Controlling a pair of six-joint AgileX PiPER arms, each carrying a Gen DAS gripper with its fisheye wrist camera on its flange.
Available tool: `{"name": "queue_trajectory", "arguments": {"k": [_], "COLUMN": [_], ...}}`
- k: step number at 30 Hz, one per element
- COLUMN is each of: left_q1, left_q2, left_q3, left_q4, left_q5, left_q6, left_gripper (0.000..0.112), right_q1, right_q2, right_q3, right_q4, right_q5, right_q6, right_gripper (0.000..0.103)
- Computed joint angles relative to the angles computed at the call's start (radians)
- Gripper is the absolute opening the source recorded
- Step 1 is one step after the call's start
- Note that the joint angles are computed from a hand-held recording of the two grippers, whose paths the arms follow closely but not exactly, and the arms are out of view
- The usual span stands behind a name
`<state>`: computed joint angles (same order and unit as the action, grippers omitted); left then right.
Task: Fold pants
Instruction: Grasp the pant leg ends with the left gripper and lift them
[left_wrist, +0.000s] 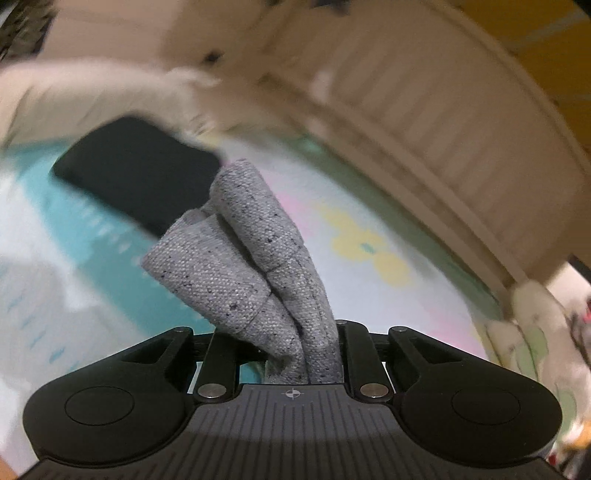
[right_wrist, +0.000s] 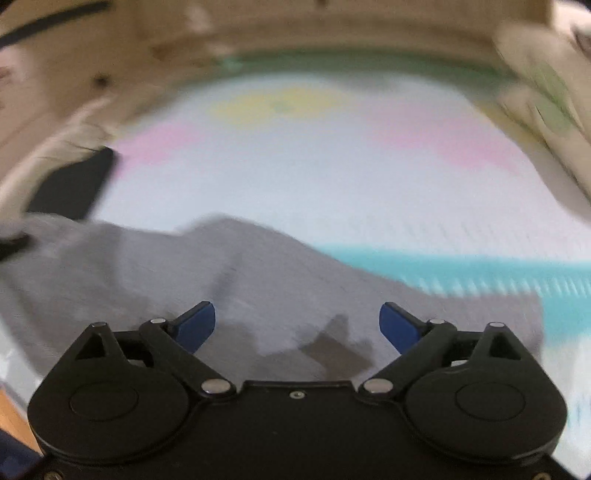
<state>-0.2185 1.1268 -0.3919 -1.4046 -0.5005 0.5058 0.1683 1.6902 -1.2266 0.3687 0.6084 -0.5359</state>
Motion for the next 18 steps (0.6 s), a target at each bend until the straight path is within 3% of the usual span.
{"name": "queue_trajectory", "arguments": {"k": [4,7,10,13,15,16,18], "left_q1": [-0.308,-0.481,-0.545,-0.541,-0.538,-0.550,-0.585], "left_q2": [0.022,0.121,0.272,0.426,0.511,0.546,0.599], "left_q3": [-0.090,-0.165,-0.265,-0.378,-0.460,-0.497,-0.549], "left_q4": [-0.095,-0.035,0.023,0.069,0.023,-0.040,-0.126], "left_q5": [-0.258,-0.342,-0.268,-0.074,0.060,0.091,0.064], "left_q6": [0.231,0.312,0.348,0.343,0.453,0.551,0.678], "left_gripper": [0.017,0.017,0.019,0.020,0.023,0.023,0.025], "right_q1": [-0.042,-0.088,-0.144,-0.191,-0.226,-0.241,-0.266], "right_q2": [0.069,0.086,0.092,0.113,0.121,0.128,0.147], "right_q3": [-0.072,-0.100,-0.135,-0.211,-0.244,-0.262,-0.299], "right_q4": [-0.115,-0.121,-0.093,-0.115,-0.139,-0.163,-0.210], "right_q5": [0.103,0.132,0.150,0.184,0.177,0.172,0.169], "right_q6": [0.146,0.148,0.127,0.163,0.197,0.230,0.293], "right_gripper": [0.085,0.085,0.084,0.085,0.085,0.085,0.085]}}
